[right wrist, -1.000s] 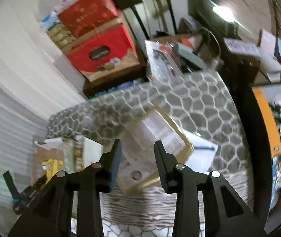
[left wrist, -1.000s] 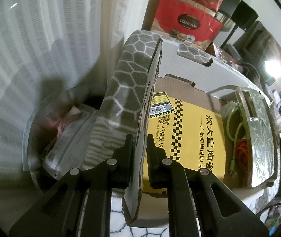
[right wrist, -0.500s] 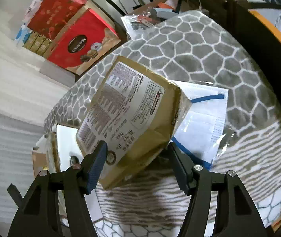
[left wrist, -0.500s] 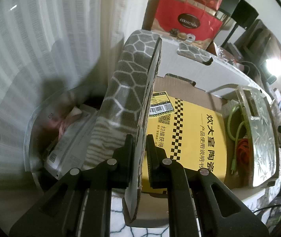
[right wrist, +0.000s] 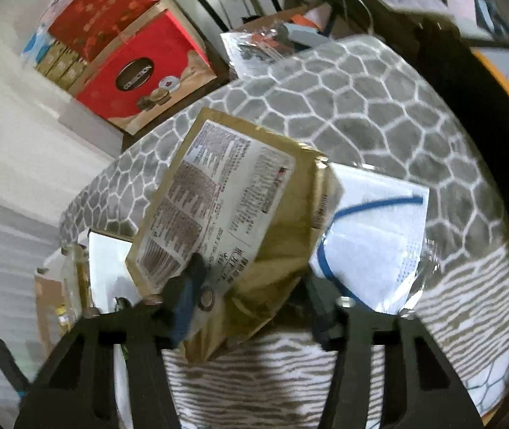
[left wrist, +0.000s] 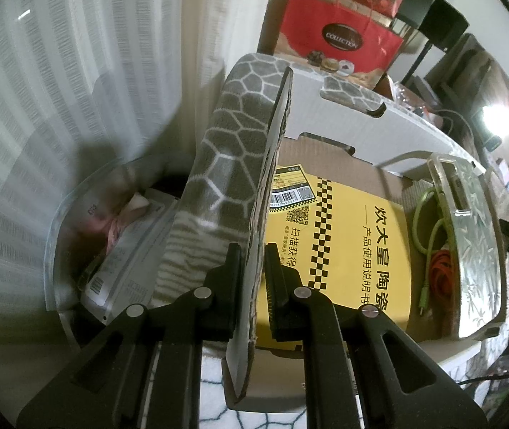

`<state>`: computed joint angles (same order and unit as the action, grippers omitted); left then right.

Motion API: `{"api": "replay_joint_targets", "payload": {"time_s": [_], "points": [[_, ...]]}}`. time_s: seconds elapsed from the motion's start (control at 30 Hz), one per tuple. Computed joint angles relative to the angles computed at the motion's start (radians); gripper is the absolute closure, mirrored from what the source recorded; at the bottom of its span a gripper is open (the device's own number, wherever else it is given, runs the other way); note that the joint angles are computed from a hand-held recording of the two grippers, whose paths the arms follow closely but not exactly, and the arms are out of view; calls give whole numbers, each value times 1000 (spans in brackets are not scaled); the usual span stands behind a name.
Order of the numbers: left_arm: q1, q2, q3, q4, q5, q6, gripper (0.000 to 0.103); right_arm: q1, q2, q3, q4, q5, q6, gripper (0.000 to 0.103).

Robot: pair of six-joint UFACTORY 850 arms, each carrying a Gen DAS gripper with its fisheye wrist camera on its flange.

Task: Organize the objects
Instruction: 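Grasp the gold-and-white package with the right tool and lift it, then carry the gold package into the box and open the right tool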

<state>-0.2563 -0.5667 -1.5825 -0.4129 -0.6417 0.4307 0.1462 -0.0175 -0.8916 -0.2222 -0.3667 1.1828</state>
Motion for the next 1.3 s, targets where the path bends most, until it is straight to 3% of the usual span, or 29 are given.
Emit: {"api": "replay_joint_targets", "payload": {"time_s": [0.17, 0.3, 0.37, 0.87, 1.07, 1.3], "points": [[-1, 0, 1, 7, 2, -7, 92, 24, -11, -25, -179, -6, 111, 79], [-1, -1, 0, 10, 2, -9, 92, 2, 18, 7, -169, 83, 98, 84], [-2, -2, -1, 15, 2, -13, 92, -6, 33, 17, -157, 106, 84, 85], [5, 3, 5, -13, -1, 16, 92, 36, 122, -45, -313, 31, 130, 86], [6, 2, 1, -22, -6, 19, 92, 70, 104, -113, -139, 73, -75, 86], [9, -1, -3, -37, -13, 27, 92, 124, -35, -222, 302, 129, -503, 86]]}}
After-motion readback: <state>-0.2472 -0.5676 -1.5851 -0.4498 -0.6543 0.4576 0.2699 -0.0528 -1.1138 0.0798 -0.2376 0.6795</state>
